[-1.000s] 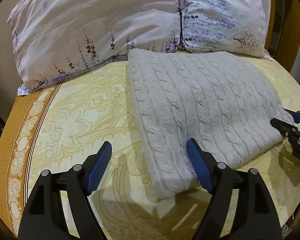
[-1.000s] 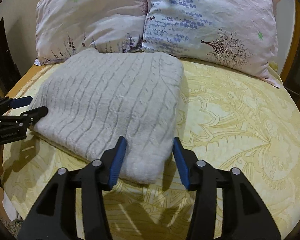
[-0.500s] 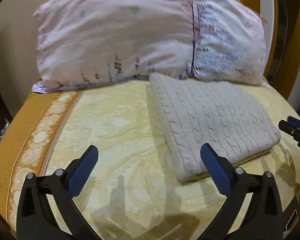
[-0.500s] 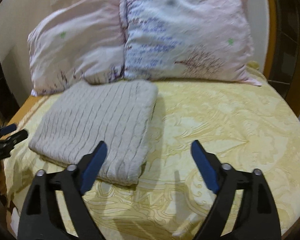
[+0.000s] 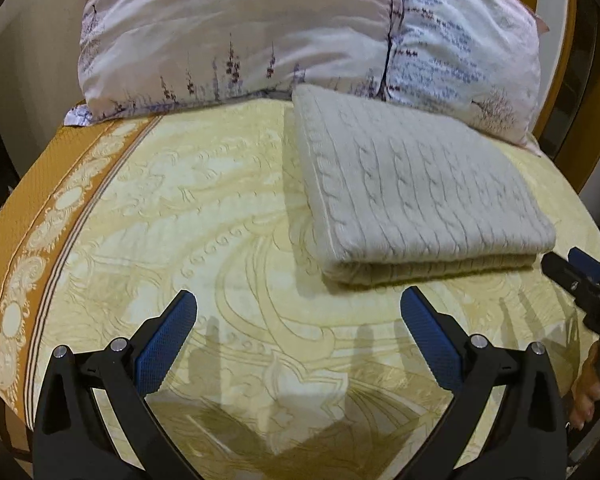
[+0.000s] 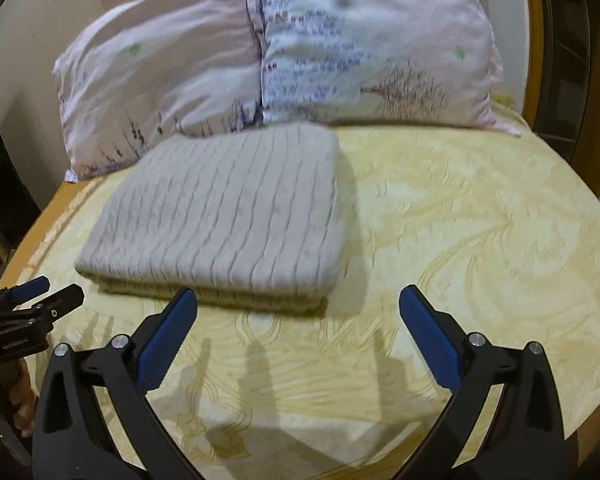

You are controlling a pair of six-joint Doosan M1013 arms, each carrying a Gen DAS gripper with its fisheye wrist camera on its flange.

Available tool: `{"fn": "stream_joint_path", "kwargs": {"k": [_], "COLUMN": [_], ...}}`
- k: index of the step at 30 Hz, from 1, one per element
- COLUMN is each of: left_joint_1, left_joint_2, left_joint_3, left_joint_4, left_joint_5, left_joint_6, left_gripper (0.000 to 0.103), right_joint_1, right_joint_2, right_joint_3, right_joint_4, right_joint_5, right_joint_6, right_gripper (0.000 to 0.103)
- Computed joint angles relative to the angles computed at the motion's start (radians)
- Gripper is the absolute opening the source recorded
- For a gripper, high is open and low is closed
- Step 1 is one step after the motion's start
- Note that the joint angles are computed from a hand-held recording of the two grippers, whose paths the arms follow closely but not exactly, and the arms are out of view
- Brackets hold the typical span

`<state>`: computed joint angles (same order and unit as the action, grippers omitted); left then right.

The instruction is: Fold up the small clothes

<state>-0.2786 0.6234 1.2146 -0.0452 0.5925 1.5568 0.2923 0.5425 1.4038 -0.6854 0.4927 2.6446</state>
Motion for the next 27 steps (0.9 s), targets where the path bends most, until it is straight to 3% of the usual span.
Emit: {"fn": "stream_joint_path", "kwargs": {"k": [10, 14, 27], "left_joint_1": [-0.028, -0.032, -0.032], "left_joint_2": [0.020, 0.033, 0.043], "left_joint_3": [-0.025, -0.042, -0.061], "left_joint_4": [0.115, 0.126, 0.130], "left_joint_5": [0.075, 0.113, 0.132], "left_joint_6": [-0.078, -0.087, -0.096], "left_gripper": [0.102, 0.102, 0.102], "right_joint_1": [0.022, 0.021, 0.019], "right_joint_2": [0.044, 0.051, 0.072], "right_joint_3": [-0.059, -0.072, -0.111], "right_joint_4": [0.036, 0.044, 0.102], "right_joint_5": [0.131, 0.157, 0.217], "right_joint_6": [-0.053, -0.066, -0.125], "right_gripper": [0.101, 0.101, 0.101]}}
